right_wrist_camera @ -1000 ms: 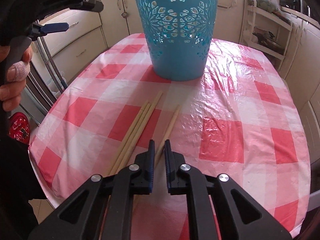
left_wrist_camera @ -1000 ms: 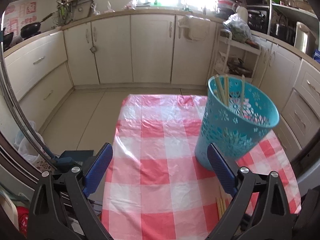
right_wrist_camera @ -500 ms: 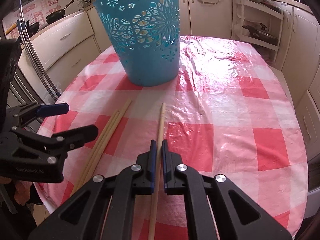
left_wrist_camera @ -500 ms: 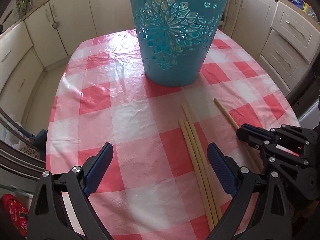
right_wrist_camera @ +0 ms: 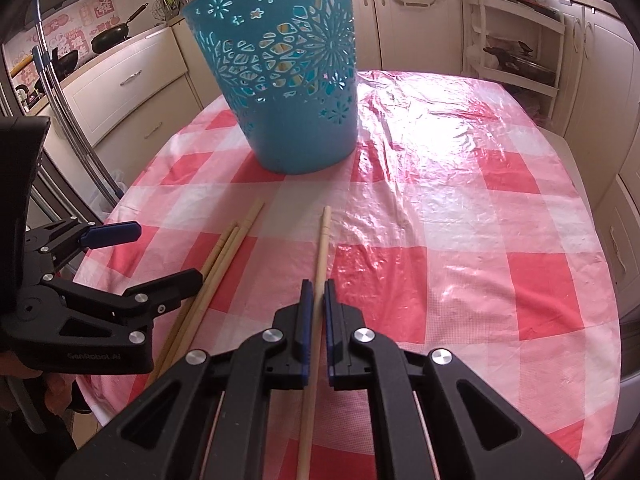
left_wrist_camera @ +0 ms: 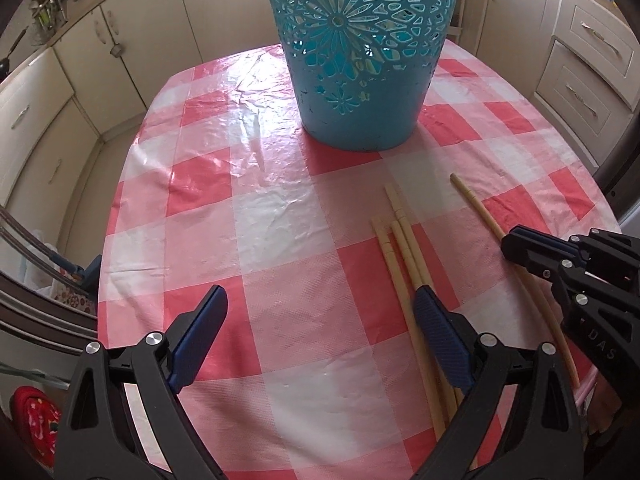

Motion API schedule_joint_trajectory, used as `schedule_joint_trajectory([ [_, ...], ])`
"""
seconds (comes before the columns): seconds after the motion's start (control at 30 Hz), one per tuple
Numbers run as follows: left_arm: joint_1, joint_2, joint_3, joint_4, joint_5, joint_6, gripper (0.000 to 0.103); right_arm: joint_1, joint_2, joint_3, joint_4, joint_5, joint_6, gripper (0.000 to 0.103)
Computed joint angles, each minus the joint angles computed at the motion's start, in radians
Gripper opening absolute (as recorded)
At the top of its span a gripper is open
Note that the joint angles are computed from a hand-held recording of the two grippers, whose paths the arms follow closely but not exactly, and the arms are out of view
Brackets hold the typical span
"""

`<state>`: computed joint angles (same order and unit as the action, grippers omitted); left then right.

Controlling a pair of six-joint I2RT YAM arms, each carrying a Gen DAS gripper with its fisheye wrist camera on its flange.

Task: Organize utensils
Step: 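Lower the left gripper onto a chopstick in the pile and close it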

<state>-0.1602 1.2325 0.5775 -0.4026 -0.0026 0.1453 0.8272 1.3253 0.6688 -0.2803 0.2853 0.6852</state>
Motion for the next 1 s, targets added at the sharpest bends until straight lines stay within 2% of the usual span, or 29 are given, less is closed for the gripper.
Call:
schedule_joint_trajectory([
  [0.17,0.019,0.011,0.005,0.001,0.035,0.000,0.082,0.002,-0.002,-0.001,-0.001,0.002,0.004,0.006],
  [0.27,0.020,0.014,0.009,0.006,0.070,0.003,0.069,0.001,-0.003,-0.002,0.000,0.000,0.004,0.006],
  [0.37,0.009,0.015,0.009,0.023,0.087,0.006,0.054,0.001,-0.003,-0.002,0.001,0.000,0.004,0.006],
  [0.53,0.033,0.046,0.031,0.037,0.144,0.016,0.013,-0.010,0.007,0.006,0.006,-0.008,-0.004,0.006],
  [0.63,0.067,0.073,0.051,0.034,0.181,0.025,0.008,-0.015,0.022,0.024,-0.004,-0.018,-0.016,0.006],
  [0.83,0.041,0.075,0.039,0.072,0.142,0.028,0.008,-0.030,0.062,0.062,-0.015,-0.030,-0.046,0.006],
  [1.0,0.042,0.084,0.043,0.083,0.153,0.042,0.007,-0.045,0.101,0.105,-0.034,-0.045,-0.091,0.006],
])
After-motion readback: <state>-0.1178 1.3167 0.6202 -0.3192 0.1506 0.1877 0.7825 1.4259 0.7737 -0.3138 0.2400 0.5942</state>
